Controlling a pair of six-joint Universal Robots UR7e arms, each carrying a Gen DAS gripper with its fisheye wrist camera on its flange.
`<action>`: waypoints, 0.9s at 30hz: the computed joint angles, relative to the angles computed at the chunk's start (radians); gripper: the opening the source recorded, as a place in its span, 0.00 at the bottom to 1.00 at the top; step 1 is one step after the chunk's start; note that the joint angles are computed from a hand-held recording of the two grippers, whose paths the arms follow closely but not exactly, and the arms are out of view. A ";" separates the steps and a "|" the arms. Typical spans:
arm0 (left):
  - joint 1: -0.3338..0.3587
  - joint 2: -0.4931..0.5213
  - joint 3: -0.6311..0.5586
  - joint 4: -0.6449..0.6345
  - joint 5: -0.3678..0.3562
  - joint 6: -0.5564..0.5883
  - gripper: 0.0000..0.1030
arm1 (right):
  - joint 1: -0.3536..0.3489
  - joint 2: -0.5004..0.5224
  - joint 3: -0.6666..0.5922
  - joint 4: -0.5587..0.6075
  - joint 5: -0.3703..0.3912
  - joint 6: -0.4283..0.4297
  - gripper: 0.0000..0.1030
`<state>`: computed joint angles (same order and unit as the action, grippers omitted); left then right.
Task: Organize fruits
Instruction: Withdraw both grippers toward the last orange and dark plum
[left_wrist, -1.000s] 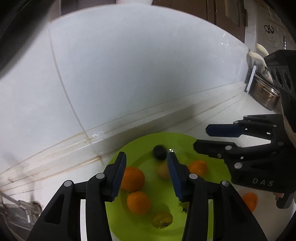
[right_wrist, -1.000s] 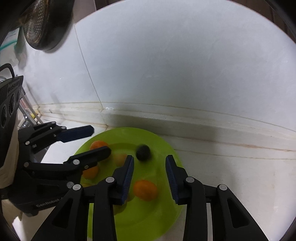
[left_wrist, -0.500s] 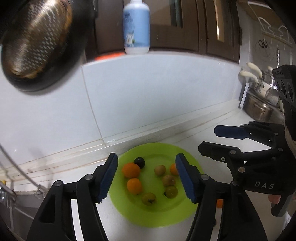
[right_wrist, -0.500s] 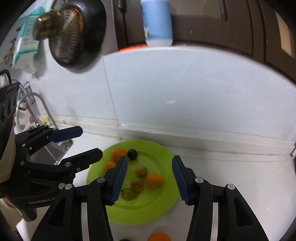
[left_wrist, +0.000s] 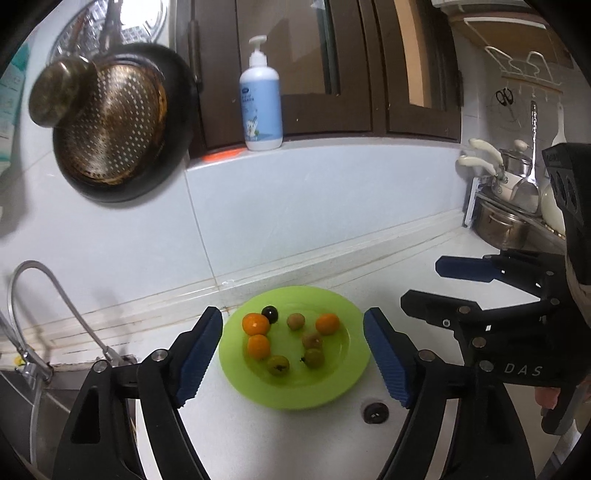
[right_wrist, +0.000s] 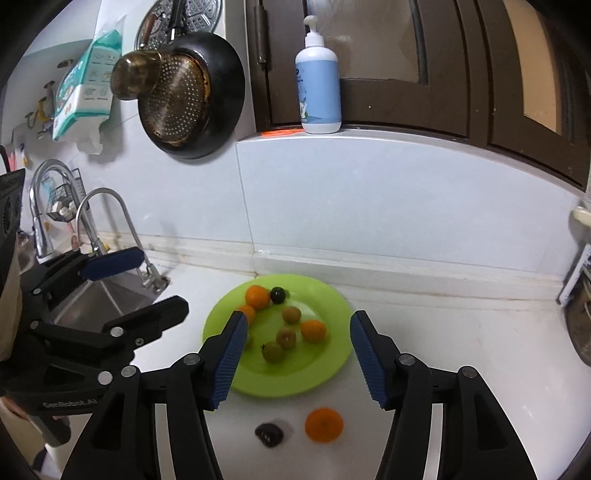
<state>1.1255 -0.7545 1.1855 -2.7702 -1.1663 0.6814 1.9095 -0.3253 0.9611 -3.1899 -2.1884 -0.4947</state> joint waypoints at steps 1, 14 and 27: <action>-0.004 -0.012 0.025 -0.020 0.004 -0.001 0.79 | 0.002 -0.010 0.022 -0.009 -0.001 0.000 0.57; -0.021 -0.101 0.233 -0.124 0.026 -0.067 0.80 | 0.005 -0.095 0.232 -0.116 -0.008 -0.023 0.57; -0.017 -0.091 0.330 -0.191 0.042 -0.067 0.80 | -0.029 -0.132 0.321 -0.097 0.002 -0.094 0.57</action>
